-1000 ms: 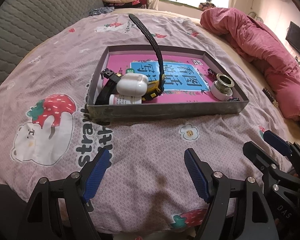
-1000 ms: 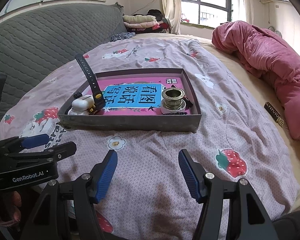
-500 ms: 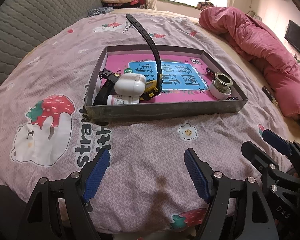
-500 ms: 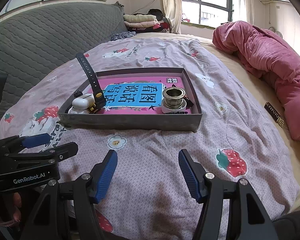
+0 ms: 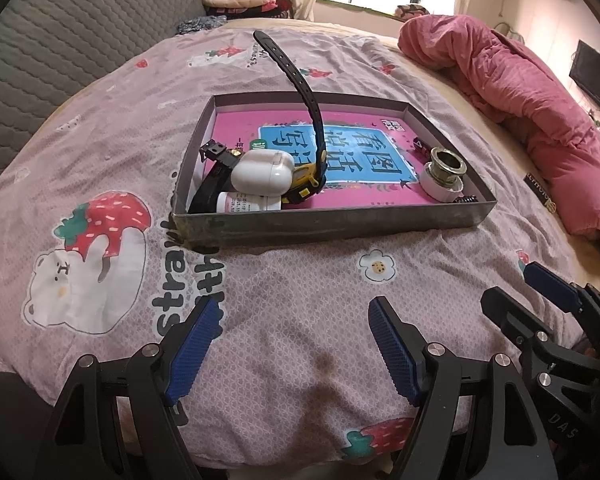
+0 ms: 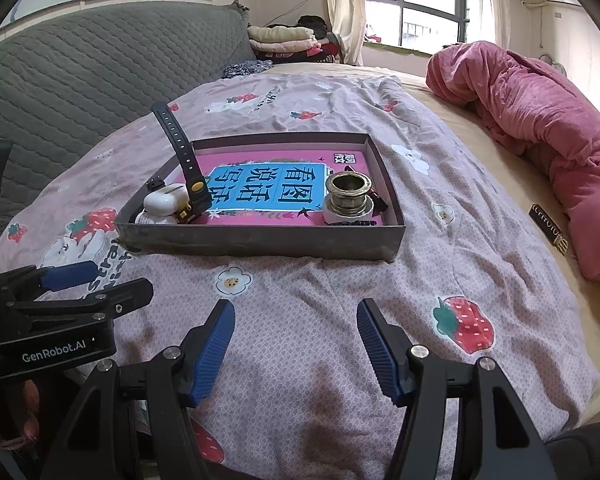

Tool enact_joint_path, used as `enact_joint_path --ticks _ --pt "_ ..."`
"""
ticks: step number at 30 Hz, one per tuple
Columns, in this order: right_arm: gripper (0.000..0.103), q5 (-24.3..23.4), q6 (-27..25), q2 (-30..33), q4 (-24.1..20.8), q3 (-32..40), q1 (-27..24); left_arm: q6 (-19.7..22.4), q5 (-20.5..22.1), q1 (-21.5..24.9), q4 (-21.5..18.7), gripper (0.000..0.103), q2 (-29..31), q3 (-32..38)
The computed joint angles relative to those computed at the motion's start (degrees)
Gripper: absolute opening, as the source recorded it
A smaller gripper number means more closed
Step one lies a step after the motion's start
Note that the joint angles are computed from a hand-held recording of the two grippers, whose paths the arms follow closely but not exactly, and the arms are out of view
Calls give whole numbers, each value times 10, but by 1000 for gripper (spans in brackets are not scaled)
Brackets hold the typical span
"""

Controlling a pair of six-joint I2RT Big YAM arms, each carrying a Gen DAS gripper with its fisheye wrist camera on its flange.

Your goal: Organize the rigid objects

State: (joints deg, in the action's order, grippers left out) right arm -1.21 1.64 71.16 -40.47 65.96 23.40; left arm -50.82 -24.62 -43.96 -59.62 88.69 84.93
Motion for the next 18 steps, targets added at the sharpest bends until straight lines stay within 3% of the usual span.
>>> enact_joint_path --ticks 8,18 --pt "63 -2 2 2 -1 1 -1 12 -21 -1 6 78 -3 2" --pt "63 -4 10 4 -2 4 -5 -9 -25 5 -8 78 -6 -2"
